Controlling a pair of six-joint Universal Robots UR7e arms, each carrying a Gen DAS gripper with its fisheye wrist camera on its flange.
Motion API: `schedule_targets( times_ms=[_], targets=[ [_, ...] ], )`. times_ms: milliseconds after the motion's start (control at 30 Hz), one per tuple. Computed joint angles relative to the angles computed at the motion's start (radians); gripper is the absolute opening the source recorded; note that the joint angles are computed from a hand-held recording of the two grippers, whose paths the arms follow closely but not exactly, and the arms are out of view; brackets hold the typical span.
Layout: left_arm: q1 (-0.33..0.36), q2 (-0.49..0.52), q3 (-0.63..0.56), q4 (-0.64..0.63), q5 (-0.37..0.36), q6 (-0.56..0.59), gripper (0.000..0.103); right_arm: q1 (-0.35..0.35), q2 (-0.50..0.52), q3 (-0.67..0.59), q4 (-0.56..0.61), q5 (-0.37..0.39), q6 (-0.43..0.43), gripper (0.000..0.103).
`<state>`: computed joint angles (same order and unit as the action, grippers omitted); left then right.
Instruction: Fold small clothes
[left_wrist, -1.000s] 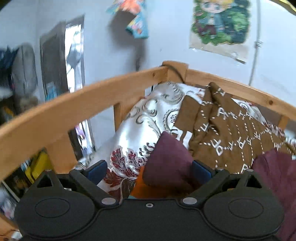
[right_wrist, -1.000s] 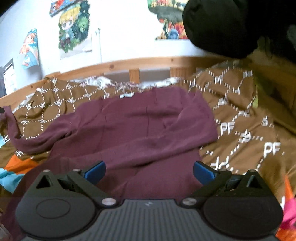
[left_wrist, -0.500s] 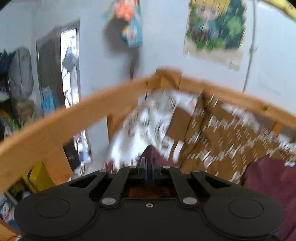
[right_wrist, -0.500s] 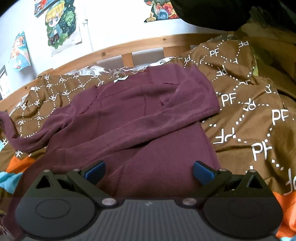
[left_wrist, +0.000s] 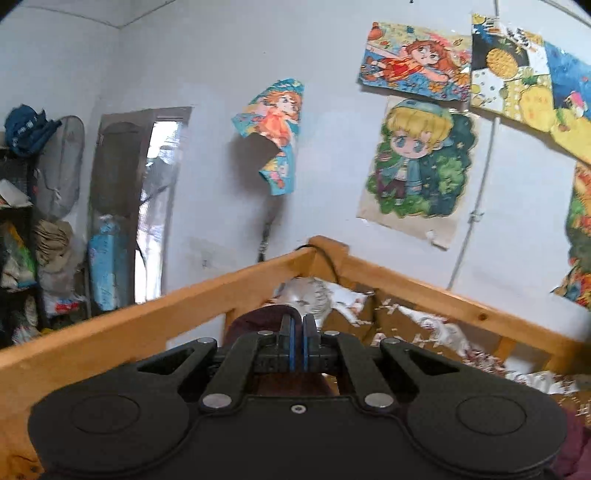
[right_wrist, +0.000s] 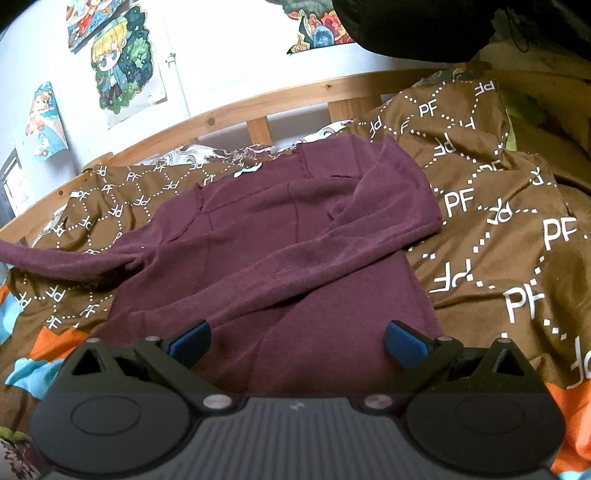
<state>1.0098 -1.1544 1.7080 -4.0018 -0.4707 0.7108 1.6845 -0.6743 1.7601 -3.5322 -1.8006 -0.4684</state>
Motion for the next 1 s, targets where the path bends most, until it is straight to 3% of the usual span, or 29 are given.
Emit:
schedule_targets(
  times_ms=[100,200,467,600,733,1000],
  targets=[
    [-0.002,0.002,0.015,0.067,-0.068,-0.110,0.003,0.001,-0.003,0.002,0.009,0.006,0.008,0.103],
    [-0.001,0.015,0.015,0.141,-0.188,-0.202,0.003,0.003,-0.005,0.008,0.003,0.012,0.009,0.103],
    [-0.007,0.108,-0.049,0.429,-0.482,-0.368,0.003,-0.004,-0.026,0.017,-0.032,0.024,-0.008,0.103],
    [-0.011,0.163,-0.069,0.555,-0.592,-0.409,0.003,-0.011,-0.034,0.011,-0.067,0.006,-0.043,0.103],
    [-0.011,0.226,-0.091,0.666,-0.690,-0.417,0.003,-0.026,-0.045,0.001,-0.102,-0.013,-0.040,0.103],
    [0.008,0.308,-0.072,0.841,-0.808,-0.466,0.003,-0.062,-0.062,-0.015,-0.131,-0.026,0.006,0.103]
  ],
)
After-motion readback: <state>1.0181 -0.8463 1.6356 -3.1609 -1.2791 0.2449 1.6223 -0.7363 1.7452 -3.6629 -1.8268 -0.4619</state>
